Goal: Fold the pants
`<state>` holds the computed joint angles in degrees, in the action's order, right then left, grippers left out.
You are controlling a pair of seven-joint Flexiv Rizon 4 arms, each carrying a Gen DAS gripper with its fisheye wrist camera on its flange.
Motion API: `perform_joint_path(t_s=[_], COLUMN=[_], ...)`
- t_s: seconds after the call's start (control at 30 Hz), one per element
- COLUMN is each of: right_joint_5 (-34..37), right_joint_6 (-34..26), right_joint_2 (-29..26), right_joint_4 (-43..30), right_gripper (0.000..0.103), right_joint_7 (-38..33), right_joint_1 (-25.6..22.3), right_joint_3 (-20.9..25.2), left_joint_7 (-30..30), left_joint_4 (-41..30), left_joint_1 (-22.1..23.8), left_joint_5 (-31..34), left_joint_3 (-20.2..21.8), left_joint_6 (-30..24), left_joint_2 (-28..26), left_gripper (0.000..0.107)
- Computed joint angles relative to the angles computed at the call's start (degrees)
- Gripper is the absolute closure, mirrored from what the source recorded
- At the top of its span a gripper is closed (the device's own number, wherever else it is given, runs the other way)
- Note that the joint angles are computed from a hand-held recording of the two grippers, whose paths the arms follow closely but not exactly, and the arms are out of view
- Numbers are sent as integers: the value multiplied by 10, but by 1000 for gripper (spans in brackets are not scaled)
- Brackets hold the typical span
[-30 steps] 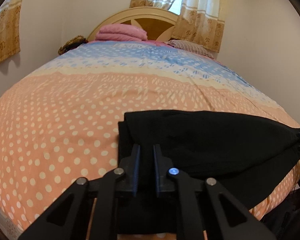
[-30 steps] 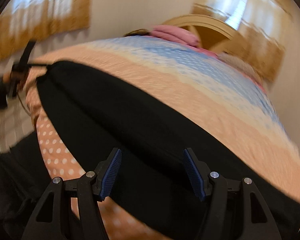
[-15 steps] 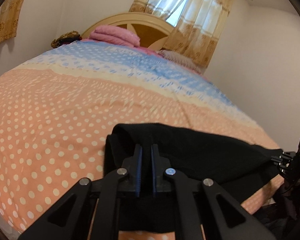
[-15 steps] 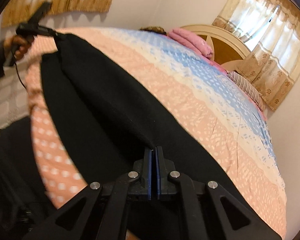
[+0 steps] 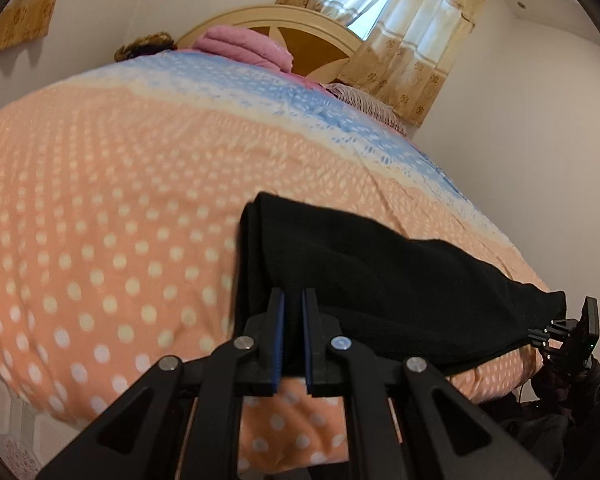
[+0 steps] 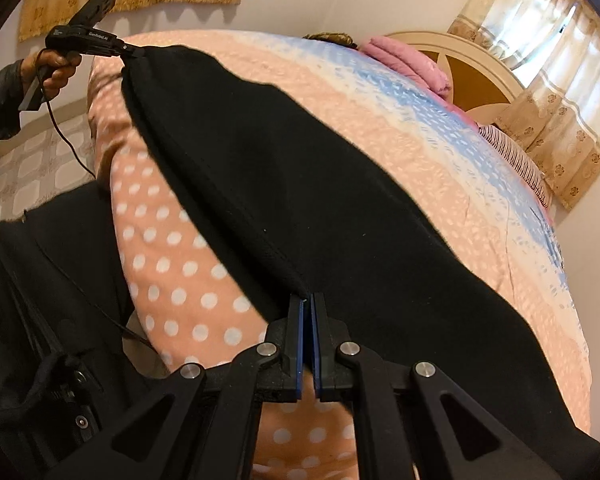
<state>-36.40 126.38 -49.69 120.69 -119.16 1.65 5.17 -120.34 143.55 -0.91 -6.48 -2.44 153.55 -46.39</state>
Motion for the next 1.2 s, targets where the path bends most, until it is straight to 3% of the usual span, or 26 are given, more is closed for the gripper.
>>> perform_joint_path(t_s=[0.1,0.23,0.33,0.5,0.63,0.77,0.9,1.0,1.2], right_joint_5=[-37,-6,-22,-13,-32,-63,-53,-65,-103], right_joint_6=[-23,-21,-25,-20,-25,-28,-7,6,35], right_joint_2=[2,-6,-2,-12,-13,-15,-13,-11,-16], right_joint_4=[-6,-8,-5,-9,-11,-14,-5,5,12], right_gripper=[100,100,100,100,100,99,92,76,74], right_joint_7=[28,15,31,27,42,61,45,44,59], right_joint_1=[-30,-2,-22,-13,-30,-52,-38,-49,-72], right_joint_3=[18,1,19,11,22,34,16,18,19], left_joint_7=[-4,-1,11,12,2,10,-21,-31,-2], left_joint_4=[1,2,10,8,12,35,55,62,45], left_joint_1=[-6,-12,-27,-26,-34,-77,-87,-91,-107], left_joint_5=[-9,-19,-37,-40,-51,-135,-173,-173,-160], left_joint_3=[1,4,8,9,11,19,22,23,15], left_joint_6=[8,9,5,2,27,32,45,49,26], left_joint_2=[-10,-13,-1,-6,-19,-9,-9,-7,5], left_gripper=[98,98,98,97,93,83,80,80,80])
